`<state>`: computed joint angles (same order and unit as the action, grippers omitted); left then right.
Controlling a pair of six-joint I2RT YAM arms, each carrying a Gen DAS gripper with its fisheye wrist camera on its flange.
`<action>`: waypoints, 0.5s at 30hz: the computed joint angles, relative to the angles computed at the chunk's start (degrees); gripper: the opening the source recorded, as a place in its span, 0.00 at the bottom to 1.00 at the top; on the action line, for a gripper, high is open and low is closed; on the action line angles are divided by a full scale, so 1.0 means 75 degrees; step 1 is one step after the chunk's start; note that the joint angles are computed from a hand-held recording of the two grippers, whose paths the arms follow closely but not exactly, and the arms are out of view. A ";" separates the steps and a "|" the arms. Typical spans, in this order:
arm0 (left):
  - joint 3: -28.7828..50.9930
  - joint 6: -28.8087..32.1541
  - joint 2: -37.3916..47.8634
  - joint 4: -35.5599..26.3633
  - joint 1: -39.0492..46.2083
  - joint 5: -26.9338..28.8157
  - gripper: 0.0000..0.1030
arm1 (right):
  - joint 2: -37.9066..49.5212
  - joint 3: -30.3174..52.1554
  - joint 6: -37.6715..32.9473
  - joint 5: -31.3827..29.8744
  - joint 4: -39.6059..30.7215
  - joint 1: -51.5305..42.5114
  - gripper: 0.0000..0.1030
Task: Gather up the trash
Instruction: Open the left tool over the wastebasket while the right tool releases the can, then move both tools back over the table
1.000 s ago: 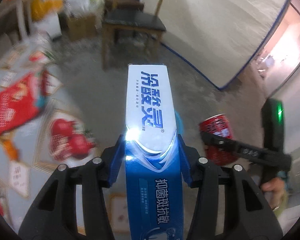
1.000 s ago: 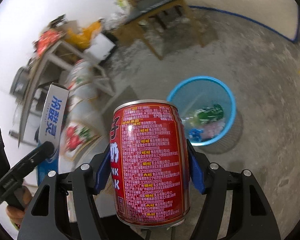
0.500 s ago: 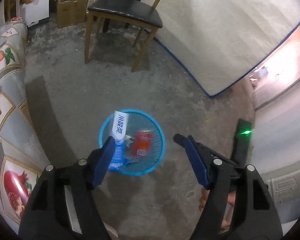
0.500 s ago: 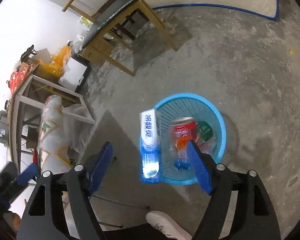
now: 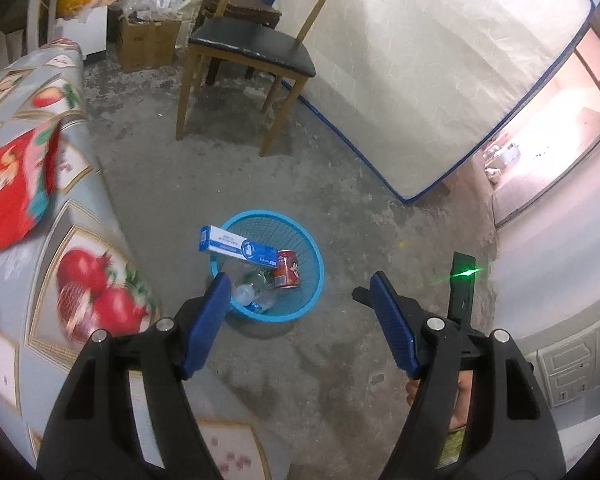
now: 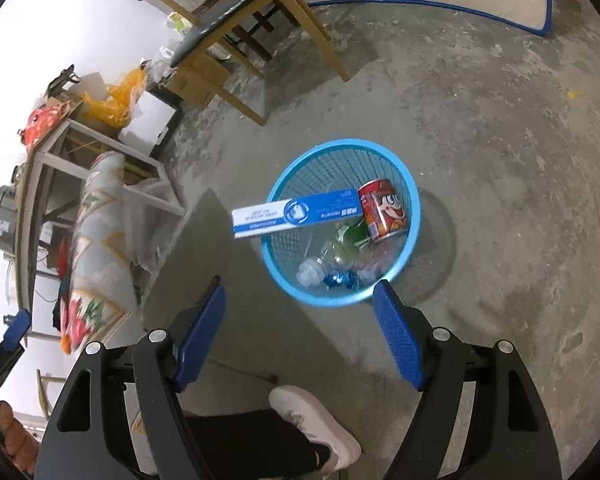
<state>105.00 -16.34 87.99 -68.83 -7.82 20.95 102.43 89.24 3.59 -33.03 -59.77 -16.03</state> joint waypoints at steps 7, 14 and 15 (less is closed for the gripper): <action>-0.1839 0.0584 -0.2309 -0.0026 0.1052 -0.0126 0.70 | -0.0828 0.0275 -0.0963 -0.0288 -0.0798 0.0361 0.75; -0.2653 0.2572 -0.3605 -0.0536 0.4754 0.0806 0.70 | -0.1116 0.1316 -0.0640 -0.0866 -0.1124 0.1987 0.75; -0.2631 0.2956 -0.3550 -0.0640 0.5388 0.1058 0.70 | -0.1025 0.1512 -0.0491 -0.0915 -0.1179 0.2303 0.75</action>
